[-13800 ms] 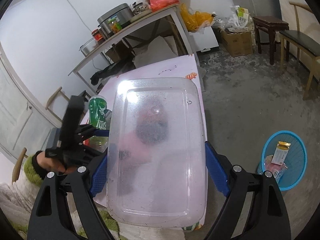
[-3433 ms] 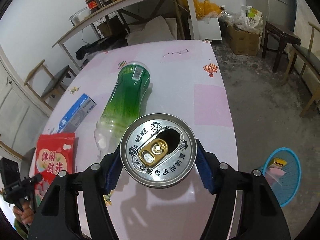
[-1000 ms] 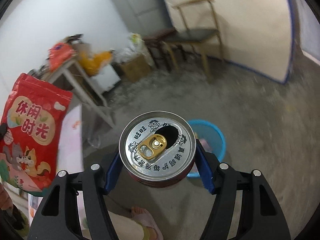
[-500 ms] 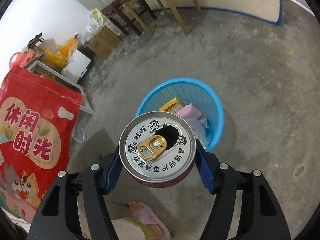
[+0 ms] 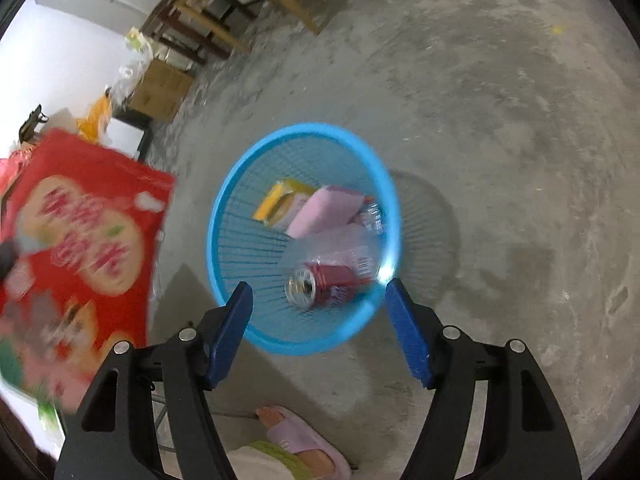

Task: Collect trash

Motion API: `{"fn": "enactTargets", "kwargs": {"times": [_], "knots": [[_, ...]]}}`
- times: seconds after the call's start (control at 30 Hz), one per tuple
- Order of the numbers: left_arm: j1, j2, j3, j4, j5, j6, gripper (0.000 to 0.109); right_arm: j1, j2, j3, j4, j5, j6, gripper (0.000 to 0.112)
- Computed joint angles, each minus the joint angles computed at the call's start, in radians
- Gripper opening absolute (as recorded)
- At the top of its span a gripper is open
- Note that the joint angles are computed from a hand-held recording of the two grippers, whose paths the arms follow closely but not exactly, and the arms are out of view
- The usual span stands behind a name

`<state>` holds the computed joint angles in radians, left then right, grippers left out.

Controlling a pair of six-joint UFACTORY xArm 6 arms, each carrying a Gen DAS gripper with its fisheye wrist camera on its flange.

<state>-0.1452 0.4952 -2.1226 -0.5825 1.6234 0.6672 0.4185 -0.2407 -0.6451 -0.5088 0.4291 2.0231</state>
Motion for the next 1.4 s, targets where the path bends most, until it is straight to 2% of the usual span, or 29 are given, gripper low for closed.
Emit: {"fn": "enactTargets", "kwargs": {"times": [0.1, 0.13, 0.17, 0.2, 0.23, 0.37, 0.53, 0.7, 0.9, 0.97, 1.07, 1.2, 1.27, 1.3, 1.37, 1.4], "knots": [[-0.029, 0.025, 0.001, -0.004, -0.009, -0.032, 0.000, 0.047, -0.088, 0.063, -0.001, 0.057, 0.057, 0.068], [-0.041, 0.025, 0.018, 0.001, -0.031, -0.050, 0.006, 0.061, -0.111, 0.083, 0.002, 0.071, 0.078, 0.068], [-0.052, 0.027, 0.031, 0.007, -0.048, -0.065, 0.014, 0.074, -0.133, 0.102, 0.010, 0.083, 0.094, 0.068], [-0.062, 0.035, 0.037, 0.022, -0.059, -0.094, 0.039, 0.091, -0.158, 0.128, 0.016, 0.094, 0.122, 0.068], [-0.066, 0.040, 0.046, 0.036, -0.070, -0.132, 0.052, 0.106, -0.177, 0.148, 0.024, 0.103, 0.145, 0.068], [-0.037, 0.078, 0.004, -0.011, 0.016, -0.207, 0.053, 0.152, -0.234, 0.209, 0.020, 0.113, 0.237, 0.068], [0.012, 0.020, 0.017, -0.055, 0.052, -0.145, 0.053, 0.177, -0.239, 0.203, 0.017, 0.122, 0.252, 0.068], [0.080, -0.013, -0.043, -0.110, 0.105, -0.108, 0.058, 0.176, -0.204, 0.107, -0.032, 0.174, 0.196, 0.068], [0.229, -0.059, -0.109, -0.180, 0.201, -0.025, 0.065, 0.155, -0.126, -0.022, -0.064, 0.209, 0.078, 0.068], [0.283, -0.069, -0.123, -0.202, 0.228, -0.006, 0.066, 0.124, -0.112, -0.012, -0.072, 0.163, 0.101, 0.068], [0.379, -0.075, -0.163, -0.224, 0.279, 0.035, 0.067, 0.048, -0.079, 0.054, -0.050, 0.025, 0.179, 0.068], [0.526, -0.074, -0.213, -0.279, 0.349, 0.098, 0.068, -0.048, 0.020, 0.128, 0.049, -0.187, 0.177, 0.068], [0.590, -0.067, -0.232, -0.301, 0.380, 0.114, 0.068, -0.067, 0.063, 0.133, 0.034, -0.260, 0.205, 0.066], [0.625, -0.065, -0.237, -0.312, 0.394, 0.124, 0.068, -0.066, 0.083, 0.122, 0.049, -0.264, 0.200, 0.062], [0.682, -0.080, -0.213, -0.317, 0.395, 0.146, 0.068, -0.046, 0.099, 0.087, 0.095, -0.205, 0.166, 0.047], [0.696, -0.094, -0.191, -0.317, 0.391, 0.156, 0.068, -0.040, 0.103, 0.072, 0.084, -0.179, 0.179, 0.043]]}}
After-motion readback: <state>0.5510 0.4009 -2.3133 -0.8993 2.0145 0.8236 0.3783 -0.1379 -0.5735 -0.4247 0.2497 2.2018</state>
